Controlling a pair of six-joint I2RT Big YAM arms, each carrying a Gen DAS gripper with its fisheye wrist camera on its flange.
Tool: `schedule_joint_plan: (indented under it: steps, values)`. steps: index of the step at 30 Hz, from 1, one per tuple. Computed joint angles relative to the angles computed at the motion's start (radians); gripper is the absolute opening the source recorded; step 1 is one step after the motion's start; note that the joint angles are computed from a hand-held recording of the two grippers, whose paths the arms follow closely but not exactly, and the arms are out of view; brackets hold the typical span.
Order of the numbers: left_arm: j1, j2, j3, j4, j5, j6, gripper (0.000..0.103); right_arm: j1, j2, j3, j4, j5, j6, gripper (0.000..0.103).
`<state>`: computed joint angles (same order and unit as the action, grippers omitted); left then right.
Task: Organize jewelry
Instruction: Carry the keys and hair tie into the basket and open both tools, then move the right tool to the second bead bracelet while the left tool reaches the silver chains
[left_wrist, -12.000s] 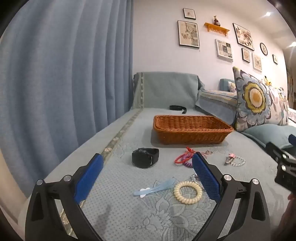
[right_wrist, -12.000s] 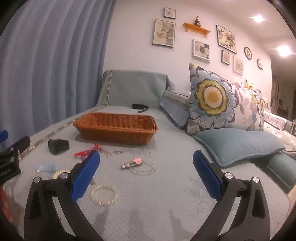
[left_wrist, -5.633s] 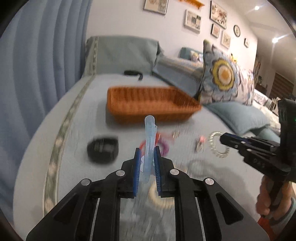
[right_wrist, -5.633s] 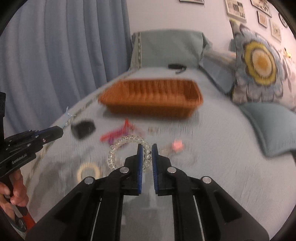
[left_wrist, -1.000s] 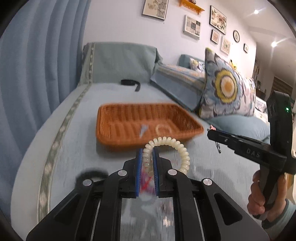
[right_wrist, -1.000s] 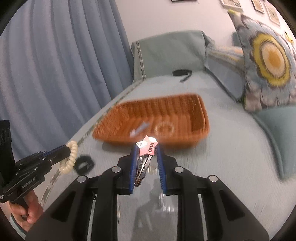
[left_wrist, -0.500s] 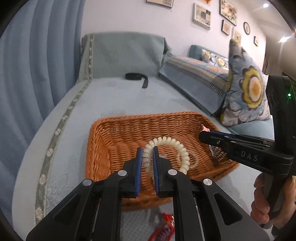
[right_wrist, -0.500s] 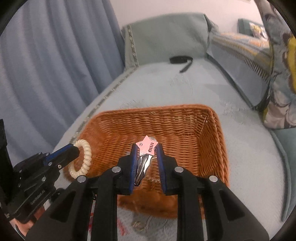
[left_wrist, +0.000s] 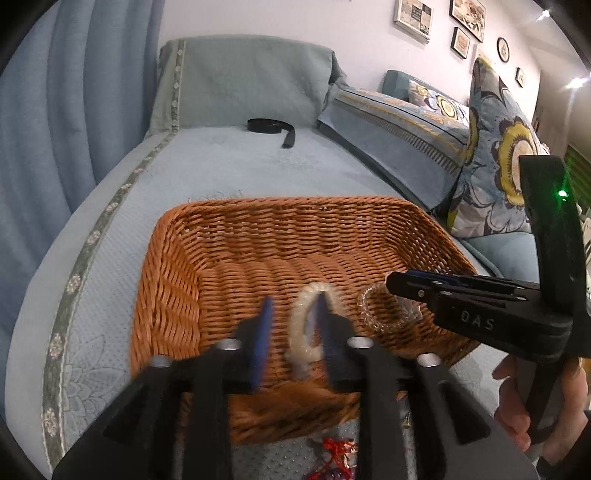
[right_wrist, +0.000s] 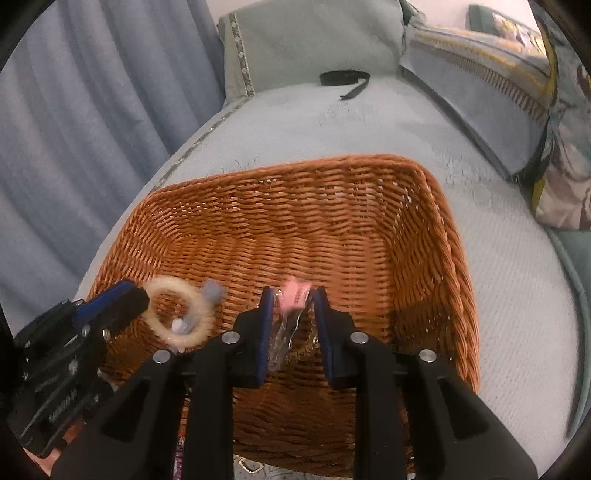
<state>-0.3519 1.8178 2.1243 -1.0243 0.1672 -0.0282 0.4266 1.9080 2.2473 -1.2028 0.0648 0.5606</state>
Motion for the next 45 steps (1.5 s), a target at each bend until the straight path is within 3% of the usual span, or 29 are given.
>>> schedule_joint_plan:
  steps: [4,15,28,34,39,45]
  values:
    - [0.002,-0.051,-0.056,0.038,0.019,0.007,0.033,0.003,-0.043,-0.05,0.042,0.009,0.004,0.039]
    - [0.017,-0.274,-0.237,0.125,0.095,-0.018,0.033,0.056,-0.276,-0.266,0.17,0.055,-0.026,0.039]
    - [0.039,-0.531,-0.578,0.126,0.136,0.007,0.033,0.154,-0.561,-0.651,0.31,0.147,0.071,0.039]
    - [0.07,-0.573,-0.692,0.124,0.192,0.012,0.033,0.18,-0.605,-0.776,0.346,0.192,0.133,0.039]
    - [0.067,-0.582,-0.741,0.143,0.217,0.029,0.033,0.184,-0.595,-0.8,0.337,0.217,0.131,0.039]
    - [0.057,-0.546,-0.749,0.112,0.225,0.042,0.033,0.176,-0.571,-0.813,0.317,0.209,0.143,0.039]
